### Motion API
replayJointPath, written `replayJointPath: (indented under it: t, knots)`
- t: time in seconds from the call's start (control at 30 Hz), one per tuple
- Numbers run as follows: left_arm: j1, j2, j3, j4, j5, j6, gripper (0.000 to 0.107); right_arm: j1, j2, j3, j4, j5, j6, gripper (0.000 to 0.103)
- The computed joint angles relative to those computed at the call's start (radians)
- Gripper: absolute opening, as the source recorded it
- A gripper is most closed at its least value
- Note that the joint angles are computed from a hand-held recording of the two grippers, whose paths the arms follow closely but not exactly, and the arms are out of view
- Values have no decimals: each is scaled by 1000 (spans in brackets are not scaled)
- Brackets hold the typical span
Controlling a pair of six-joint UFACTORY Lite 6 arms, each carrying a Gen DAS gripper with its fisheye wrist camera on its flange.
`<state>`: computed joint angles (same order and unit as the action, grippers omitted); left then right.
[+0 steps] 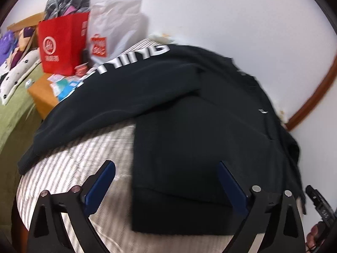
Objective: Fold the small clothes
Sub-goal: 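Lower the left tool to the lettered sleeve cuff and close on it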
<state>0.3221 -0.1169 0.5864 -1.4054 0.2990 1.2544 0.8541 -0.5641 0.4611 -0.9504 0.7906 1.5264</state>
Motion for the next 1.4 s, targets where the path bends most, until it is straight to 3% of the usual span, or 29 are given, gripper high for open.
replayJointPath:
  t: [0.2, 0.33, 0.47, 0.63, 0.77, 0.83, 0.87, 0.9, 1.07, 1.13, 1.4]
  knots:
    - [74, 199, 90, -194, 6, 204, 79, -26, 255, 82, -124, -123, 123, 95]
    - [134, 280, 137, -303, 69, 311, 77, -48, 378, 147, -165, -181, 151, 95]
    - [188, 367, 208, -326, 153, 297, 77, -77, 446, 193, -184, -217, 150, 95]
    - [192, 468, 304, -380, 169, 289, 76, -96, 471, 218, -157, -210, 111, 95]
    - [152, 515, 360, -462, 99, 326, 60, -118, 491, 240, -124, -194, 72, 95]
    - [127, 540, 403, -443, 39, 299, 38, -129, 495, 245, -118, -189, 60, 95]
    - [126, 556, 427, -381, 40, 241, 20, -132, 493, 243, -116, -186, 59, 95]
    - [123, 574, 447, -360, 49, 224, 12, -142, 495, 244, -115, -186, 55, 95]
    - [4, 450, 447, -521, -163, 429, 8, -210, 504, 243, -130, -241, 40, 95]
    - [-24, 417, 474, -383, -179, 296, 7, -233, 512, 248, -145, -264, 35, 95]
    - [-219, 429, 683, 454, -235, -521, 7, -321, 495, 245, -230, -318, 42, 95]
